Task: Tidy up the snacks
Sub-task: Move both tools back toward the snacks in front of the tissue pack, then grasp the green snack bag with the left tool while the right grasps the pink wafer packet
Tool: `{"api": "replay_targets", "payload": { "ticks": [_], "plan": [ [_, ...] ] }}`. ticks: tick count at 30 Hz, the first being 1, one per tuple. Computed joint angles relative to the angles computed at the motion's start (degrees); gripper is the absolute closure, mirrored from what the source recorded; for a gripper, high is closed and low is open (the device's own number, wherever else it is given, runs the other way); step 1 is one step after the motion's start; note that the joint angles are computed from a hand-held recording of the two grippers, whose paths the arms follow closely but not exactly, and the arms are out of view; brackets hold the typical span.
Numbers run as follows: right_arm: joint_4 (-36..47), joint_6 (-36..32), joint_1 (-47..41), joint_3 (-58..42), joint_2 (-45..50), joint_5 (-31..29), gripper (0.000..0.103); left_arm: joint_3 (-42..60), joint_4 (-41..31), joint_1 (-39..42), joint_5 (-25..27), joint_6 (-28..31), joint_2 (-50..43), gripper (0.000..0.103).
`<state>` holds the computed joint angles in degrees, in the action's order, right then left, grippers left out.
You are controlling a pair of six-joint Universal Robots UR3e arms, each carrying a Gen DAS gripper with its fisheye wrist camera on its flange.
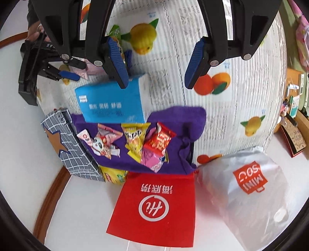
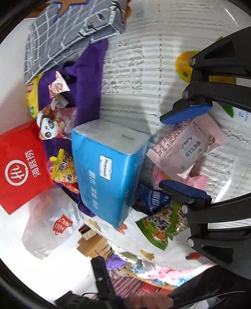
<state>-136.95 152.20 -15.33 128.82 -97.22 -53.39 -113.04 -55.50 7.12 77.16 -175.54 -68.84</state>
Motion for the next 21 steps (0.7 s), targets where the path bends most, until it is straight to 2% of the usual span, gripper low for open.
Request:
{"api": "replay_targets", "payload": {
  "ticks": [5,9,15,17,21],
  "plan": [
    [3.86,-3.06,-0.33,2.91,-6.42,-2.43,0.041,-4.12,-0.42,0.94,-0.51,1.21,3.28,0.045],
    [3.91,-4.32,0.98,6.10,-12.78,-5.93,0.038,-7.29,-0.91,1.90,-1.19,2.13,5.99,0.045],
    [9.77,-8.25,-0.26,9.39,-22.10,-6.80,0.034,-11.73,-2.28,3.68,-2.52,3.52,10.43,0.045],
    [8.52,-7.44,0.67,10.44,-22.81,-8.11,0.033,-12.60,-2.61,3.98,-2.85,3.60,11.29,0.045],
    [-0.60,-0.25,4.19,12.29,-20.13,-12.40,0.033,-14.31,-2.40,3.84,-3.17,3.55,12.29,0.045]
  ]
}}
